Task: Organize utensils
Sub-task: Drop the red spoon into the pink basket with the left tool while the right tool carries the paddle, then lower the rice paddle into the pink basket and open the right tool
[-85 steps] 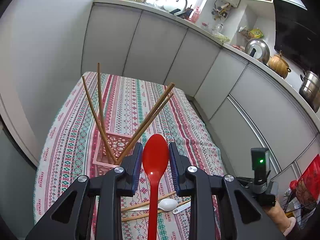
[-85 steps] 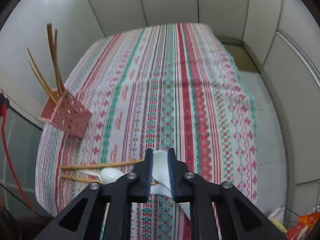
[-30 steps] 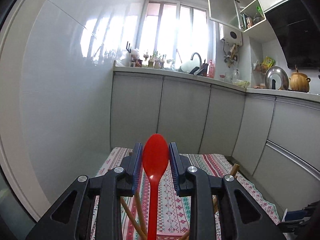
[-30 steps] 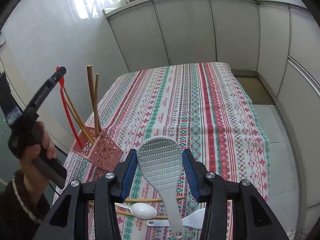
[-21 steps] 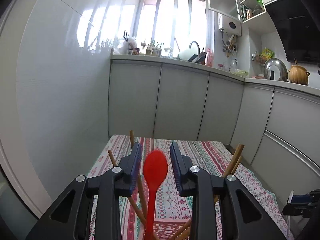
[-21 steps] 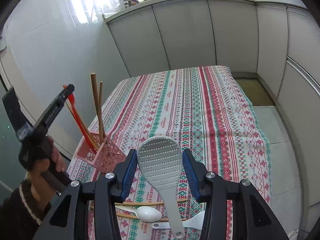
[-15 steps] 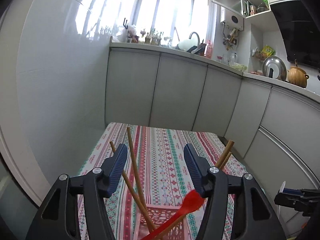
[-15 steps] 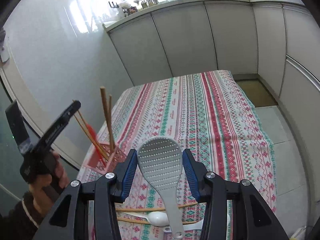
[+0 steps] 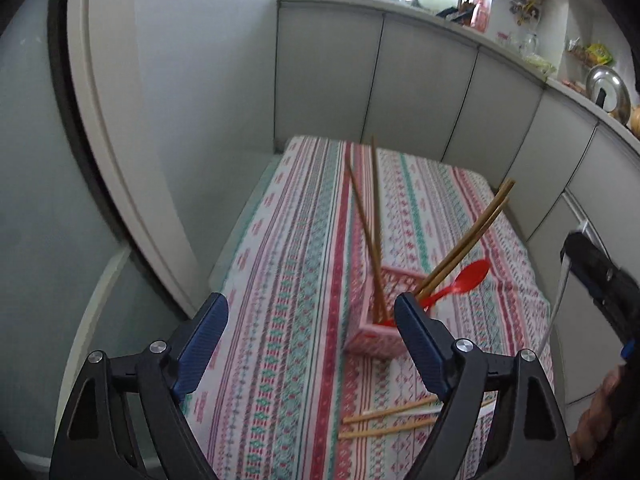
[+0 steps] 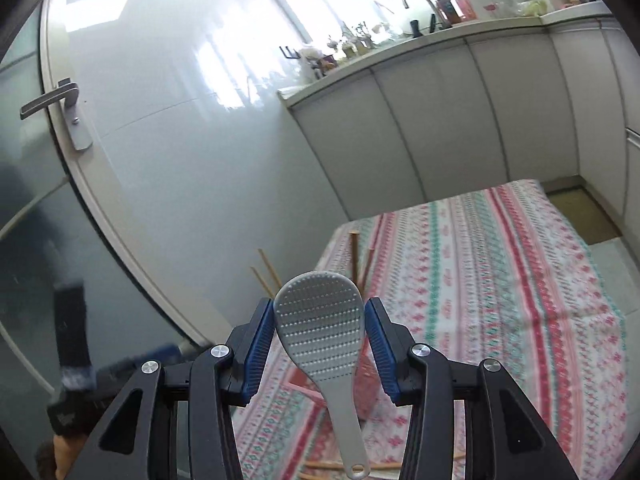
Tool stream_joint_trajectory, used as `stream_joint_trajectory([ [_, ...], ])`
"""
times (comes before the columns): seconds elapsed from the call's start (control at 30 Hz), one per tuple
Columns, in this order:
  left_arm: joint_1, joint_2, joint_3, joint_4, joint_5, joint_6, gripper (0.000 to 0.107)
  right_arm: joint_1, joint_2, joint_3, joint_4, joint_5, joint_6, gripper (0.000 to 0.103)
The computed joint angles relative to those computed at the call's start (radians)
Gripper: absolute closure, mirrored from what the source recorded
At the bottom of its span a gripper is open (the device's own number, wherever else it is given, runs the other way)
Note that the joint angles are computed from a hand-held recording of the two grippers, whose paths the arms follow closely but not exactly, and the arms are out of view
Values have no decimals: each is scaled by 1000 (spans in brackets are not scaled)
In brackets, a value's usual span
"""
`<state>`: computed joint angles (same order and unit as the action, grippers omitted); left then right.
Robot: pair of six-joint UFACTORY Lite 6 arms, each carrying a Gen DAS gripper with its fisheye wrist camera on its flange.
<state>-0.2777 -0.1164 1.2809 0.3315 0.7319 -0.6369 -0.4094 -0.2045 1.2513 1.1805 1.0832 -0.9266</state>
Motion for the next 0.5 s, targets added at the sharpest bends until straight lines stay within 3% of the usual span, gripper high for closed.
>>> stream_joint_trajectory([
  [0.2,78,54,-77,-24,51,105,20,214,24,-28,60,-229,0,56],
  [0.37,126,80,-105,-41,59,156,20,444,52,-61,122,-534,-40,56],
  [0.5,146,106,-86,-70,61,196,20,593,64,-108,281,-782,-184,56],
])
